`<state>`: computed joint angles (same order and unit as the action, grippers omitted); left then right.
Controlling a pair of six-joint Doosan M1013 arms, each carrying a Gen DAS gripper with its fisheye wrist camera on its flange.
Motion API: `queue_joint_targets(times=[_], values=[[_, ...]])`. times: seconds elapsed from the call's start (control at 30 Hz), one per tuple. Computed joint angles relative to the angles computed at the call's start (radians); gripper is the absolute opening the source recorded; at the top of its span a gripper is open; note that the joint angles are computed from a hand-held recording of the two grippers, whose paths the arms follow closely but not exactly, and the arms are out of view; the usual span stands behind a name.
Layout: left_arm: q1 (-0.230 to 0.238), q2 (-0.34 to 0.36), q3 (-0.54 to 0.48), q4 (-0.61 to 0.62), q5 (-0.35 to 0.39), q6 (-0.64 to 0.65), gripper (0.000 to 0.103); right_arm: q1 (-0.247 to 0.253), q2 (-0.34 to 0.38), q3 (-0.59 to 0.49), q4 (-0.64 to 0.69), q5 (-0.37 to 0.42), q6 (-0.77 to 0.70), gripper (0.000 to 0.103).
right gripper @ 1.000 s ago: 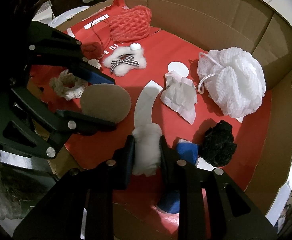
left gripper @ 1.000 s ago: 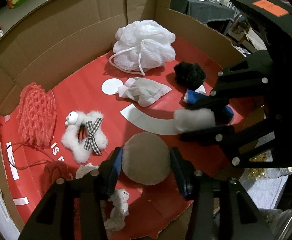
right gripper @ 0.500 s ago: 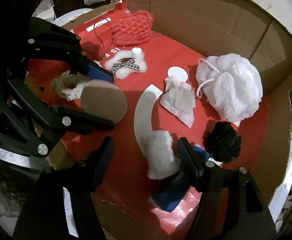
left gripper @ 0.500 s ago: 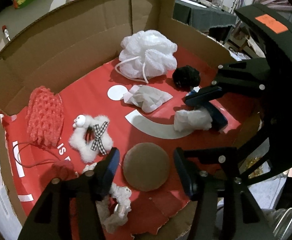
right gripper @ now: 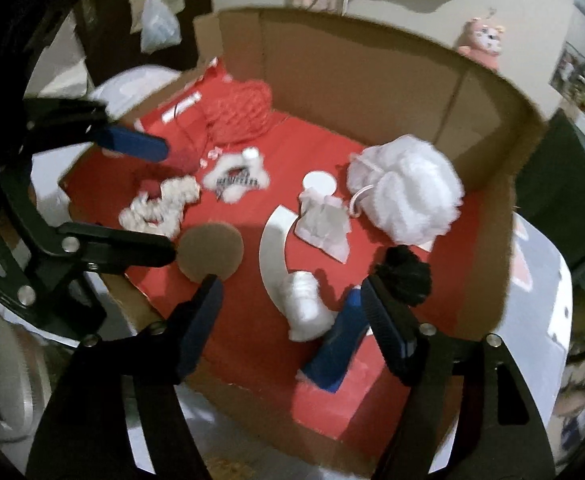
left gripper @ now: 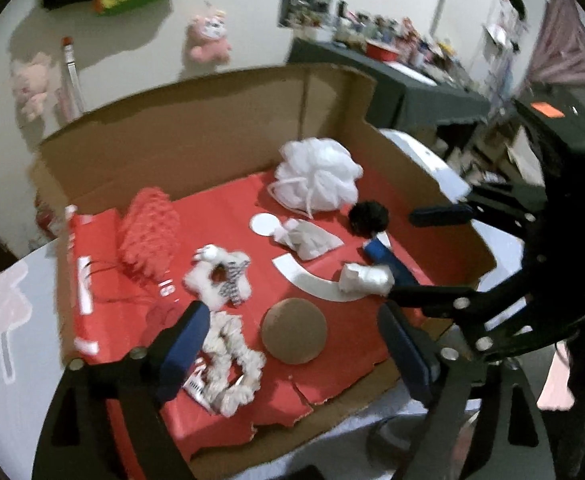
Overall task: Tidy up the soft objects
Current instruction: 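Raise both open tools up out of the box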
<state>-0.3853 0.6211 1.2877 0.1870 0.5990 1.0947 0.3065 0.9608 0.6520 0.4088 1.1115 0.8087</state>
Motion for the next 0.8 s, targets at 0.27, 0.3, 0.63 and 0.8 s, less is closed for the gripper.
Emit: queue_joint_targets(times=[0.27,0.3,0.63,0.8], values=[[-0.027,-0.047,0.082,0.231,-0.024,-0.343,0.102,-0.014,-0.096,0.143,0.021,-0.115,0.132,0.076],[-0.029,-0.045,0.085,0.253,-0.023,-0.374,0.102,-0.013,-0.106,0.159,0.014,-0.128,0.156,0.076],[-0.039,-0.026,0.094,0.326,0.049,-0.545,0.102,0.002,-0.148,0.251,-0.076,-0.223,0.306,0.076],[-0.041,-0.011,0.083,0.316,0.075,-0.546,0.102,0.004,-0.130,0.241,-0.091,-0.208,0.355,0.076]])
